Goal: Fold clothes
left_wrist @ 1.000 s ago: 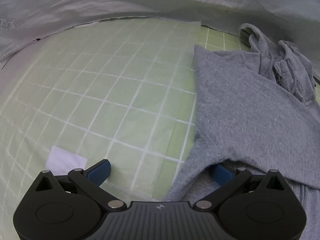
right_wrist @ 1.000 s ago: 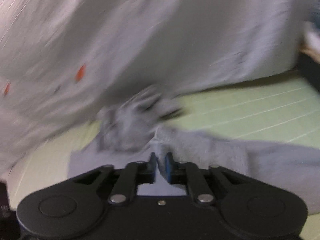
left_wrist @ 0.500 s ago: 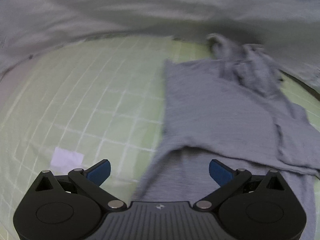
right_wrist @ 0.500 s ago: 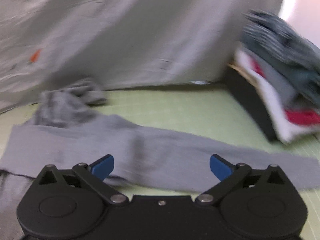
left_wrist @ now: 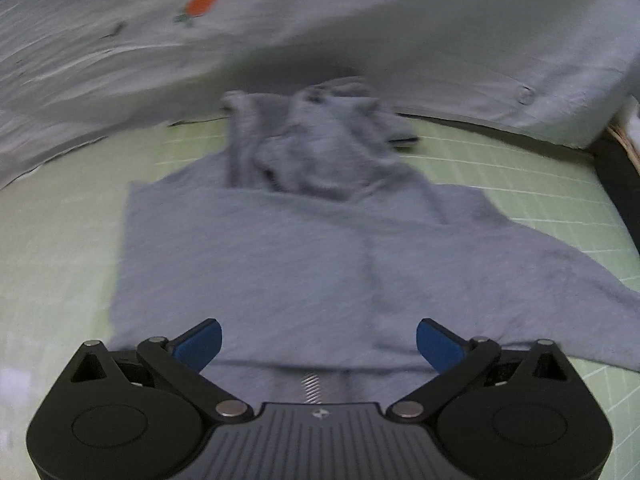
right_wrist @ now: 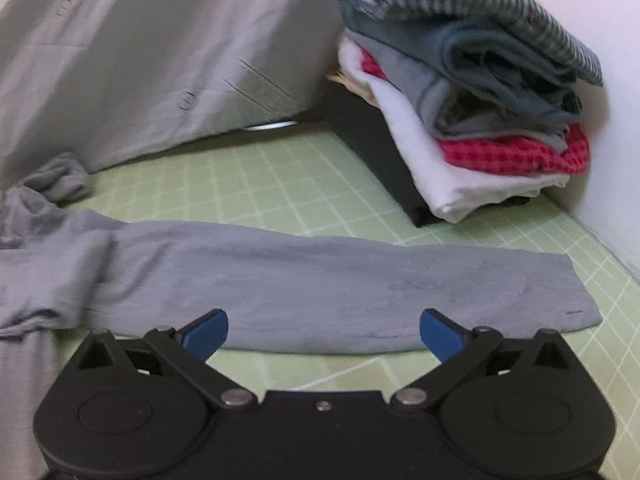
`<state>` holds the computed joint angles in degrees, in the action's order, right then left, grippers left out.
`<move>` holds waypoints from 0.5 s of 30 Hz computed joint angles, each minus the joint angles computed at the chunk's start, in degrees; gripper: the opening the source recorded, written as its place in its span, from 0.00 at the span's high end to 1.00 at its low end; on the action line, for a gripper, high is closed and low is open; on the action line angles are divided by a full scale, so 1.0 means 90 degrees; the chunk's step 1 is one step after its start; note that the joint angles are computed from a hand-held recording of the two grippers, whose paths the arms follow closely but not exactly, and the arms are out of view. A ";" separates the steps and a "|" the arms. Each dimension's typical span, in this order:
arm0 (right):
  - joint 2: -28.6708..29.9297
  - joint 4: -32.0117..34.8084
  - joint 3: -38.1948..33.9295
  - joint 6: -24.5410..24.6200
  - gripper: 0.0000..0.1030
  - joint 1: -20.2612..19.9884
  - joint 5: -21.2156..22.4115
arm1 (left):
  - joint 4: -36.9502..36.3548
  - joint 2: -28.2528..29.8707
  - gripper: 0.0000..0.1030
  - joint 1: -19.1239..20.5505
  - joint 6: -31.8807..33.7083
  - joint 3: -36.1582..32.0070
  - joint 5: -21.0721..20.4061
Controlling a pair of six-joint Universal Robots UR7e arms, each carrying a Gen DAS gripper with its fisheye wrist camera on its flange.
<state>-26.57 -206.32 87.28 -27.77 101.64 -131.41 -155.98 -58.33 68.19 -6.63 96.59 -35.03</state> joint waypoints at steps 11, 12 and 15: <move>0.0238 0.0439 -0.0485 0.0374 0.00 -0.0341 -0.0187 | 0.0623 0.0602 0.35 0.0280 0.0262 -0.0811 -0.0802; 0.0266 0.0348 -0.0484 0.0332 0.00 -0.0335 -0.0195 | 0.0620 0.0602 0.42 0.0304 0.0293 -0.0812 -0.0877; 0.0324 0.0170 -0.0493 0.0278 0.00 -0.0332 -0.0193 | 0.0443 0.0591 0.78 0.0321 0.0437 -0.0742 -0.0941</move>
